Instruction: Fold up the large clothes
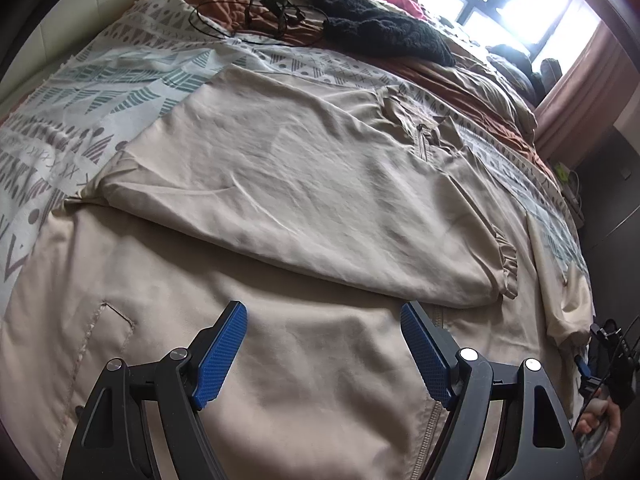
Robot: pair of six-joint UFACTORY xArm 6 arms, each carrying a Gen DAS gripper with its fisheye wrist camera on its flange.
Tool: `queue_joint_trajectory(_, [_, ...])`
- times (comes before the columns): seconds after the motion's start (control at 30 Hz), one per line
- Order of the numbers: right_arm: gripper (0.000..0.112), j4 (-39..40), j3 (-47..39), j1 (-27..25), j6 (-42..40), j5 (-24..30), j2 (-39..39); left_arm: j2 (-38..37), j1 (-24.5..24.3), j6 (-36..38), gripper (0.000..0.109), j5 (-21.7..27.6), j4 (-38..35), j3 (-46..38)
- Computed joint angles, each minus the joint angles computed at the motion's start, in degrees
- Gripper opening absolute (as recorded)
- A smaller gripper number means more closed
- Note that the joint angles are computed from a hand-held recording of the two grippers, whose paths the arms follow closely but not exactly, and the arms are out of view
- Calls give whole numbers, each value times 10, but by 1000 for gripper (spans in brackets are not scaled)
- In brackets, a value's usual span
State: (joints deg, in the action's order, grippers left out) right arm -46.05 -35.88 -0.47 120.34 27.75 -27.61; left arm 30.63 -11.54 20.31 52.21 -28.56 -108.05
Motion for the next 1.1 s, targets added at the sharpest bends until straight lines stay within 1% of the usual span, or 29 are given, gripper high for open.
queue_joint_trajectory(0.1, [74, -49, 31, -26, 70, -12, -27, 0, -1, 1, 80, -4, 1, 1])
queue_joint_trajectory(0.17, [68, -83, 47, -42, 115, -26, -40, 1, -1, -2, 80, -6, 4, -1])
queue_joint_trajectory(0.2, [68, -102, 55, -51, 138, -31, -50, 3, 0, -5, 80, -3, 4, -4])
queue_joint_trajectory(0.23, [67, -127, 63, -58, 170, -38, -57, 3, 1, -5, 80, -2, 0, -5])
queue_joint_trajectory(0.3, [62, -170, 74, -68, 233, -47, -64, 4, 4, -6, 80, -3, -5, -6])
queue_joint_trajectory(0.33, [60, -194, 81, -67, 275, -39, -71, 4, 4, -7, 80, -4, -5, -6])
queue_joint_trajectory(0.4, [59, -208, 95, -54, 314, -12, -92, 5, 6, -9, 80, -4, -7, -8])
queue_joint_trajectory(0.43, [55, -219, 98, -46, 334, 2, -97, 6, 8, -10, 80, -3, -10, -9])
queue_joint_trajectory(0.47, [49, -230, 96, -41, 353, 7, -94, 6, 9, -12, 80, -3, -12, -9])
queue_joint_trajectory(0.5, [45, -244, 95, -40, 374, 6, -90, 7, 11, -15, 80, -5, -13, -8])
queue_joint_trajectory(0.53, [37, -264, 98, -44, 400, -5, -89, 8, 11, -18, 80, -5, -13, -9])
queue_joint_trajectory(0.57, [22, -285, 98, -53, 421, -20, -84, 11, 13, -22, 80, -3, -13, -13])
queue_joint_trajectory(0.6, [12, -302, 98, -61, 439, -38, -79, 13, 14, -26, 80, 1, -13, -16])
queue_joint_trajectory(0.63, [8, -320, 97, -67, 460, -51, -73, 14, 14, -27, 80, 3, -14, -17])
queue_joint_trajectory(0.67, [7, -334, 96, -60, 481, -45, -75, 15, 14, -28, 80, 6, -16, -19])
queue_joint_trajectory(0.7, [6, -342, 92, -49, 486, -30, -81, 15, 15, -28, 80, 8, -18, -20])
queue_joint_trajectory(0.77, [5, -333, 84, -28, 452, -2, -98, 14, 15, -26, 80, 10, -22, -19])
queue_joint_trajectory(0.83, [5, -355, 63, -9, 442, 18, -100, 13, 16, -22, 80, 13, -28, -20])
queue_joint_trajectory(0.9, [5, -386, 33, 12, 441, 29, -92, 10, 17, -19, 80, 12, -32, -16])
queue_joint_trajectory(1.1, [5, -416, -59, 62, 398, 38, -38, 13, 25, -24, 80, 20, -47, -21])
